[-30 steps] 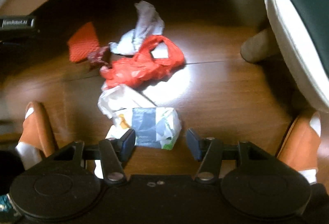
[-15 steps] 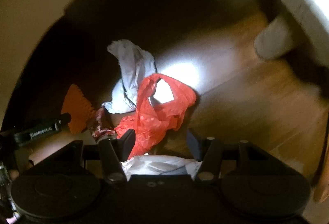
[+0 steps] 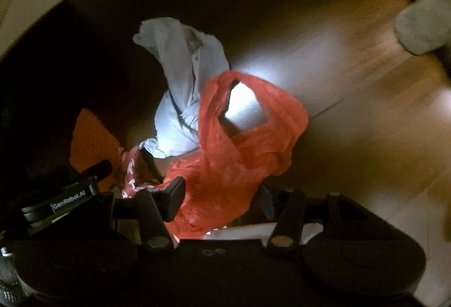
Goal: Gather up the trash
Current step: 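Grasp the red mesh net with the left tool while the right tool grasps the red plastic bag, then carry the red mesh and red bag over the green bin and open both tools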
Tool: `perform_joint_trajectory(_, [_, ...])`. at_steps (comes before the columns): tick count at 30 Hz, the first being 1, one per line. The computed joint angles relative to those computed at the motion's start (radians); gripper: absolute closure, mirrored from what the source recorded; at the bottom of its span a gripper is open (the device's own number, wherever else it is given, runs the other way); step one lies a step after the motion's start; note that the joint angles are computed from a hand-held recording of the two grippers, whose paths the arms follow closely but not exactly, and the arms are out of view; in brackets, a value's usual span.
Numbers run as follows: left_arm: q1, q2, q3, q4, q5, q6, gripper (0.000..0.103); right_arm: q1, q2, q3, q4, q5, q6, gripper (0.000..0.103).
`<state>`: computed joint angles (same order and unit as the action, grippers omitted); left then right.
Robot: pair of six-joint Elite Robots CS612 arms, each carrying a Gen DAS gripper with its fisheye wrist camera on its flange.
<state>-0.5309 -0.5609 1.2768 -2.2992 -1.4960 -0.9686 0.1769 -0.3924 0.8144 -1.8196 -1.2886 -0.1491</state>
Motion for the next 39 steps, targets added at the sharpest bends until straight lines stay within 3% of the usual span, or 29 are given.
perform_joint_trajectory(2, [0.000,-0.002,0.009,-0.020,-0.002,-0.005,0.013,0.003,0.000,0.003,-0.011,0.001,-0.015,0.048])
perform_joint_trajectory(7, [0.005,-0.018,0.067,-0.140,-0.050,-0.065,0.041,0.007,0.003,0.002,-0.032,-0.004,-0.048,0.051])
perform_joint_trajectory(9, [0.009,-0.022,0.081,-0.171,-0.067,-0.085,0.048,0.010,-0.004,0.016,-0.048,-0.009,-0.067,0.057])
perform_joint_trajectory(13, [0.014,-0.023,0.091,-0.224,-0.100,-0.095,0.079,0.014,-0.018,0.044,-0.079,-0.011,-0.106,0.065])
perform_joint_trajectory(14, [0.013,-0.023,0.086,-0.216,-0.099,-0.094,0.082,0.014,-0.025,0.054,-0.094,-0.015,-0.119,0.067])
perform_joint_trajectory(26, [-0.001,-0.070,0.066,-0.105,-0.088,-0.114,0.085,-0.017,-0.123,0.160,-0.200,0.052,-0.141,0.069])
perform_joint_trajectory(32, [-0.014,-0.116,0.065,-0.062,-0.055,-0.142,0.085,-0.042,-0.212,0.252,-0.241,0.081,-0.208,0.069])
perform_joint_trajectory(39, [-0.058,-0.184,0.047,-0.014,-0.002,-0.220,0.085,-0.077,-0.319,0.337,-0.277,0.122,-0.280,0.069])
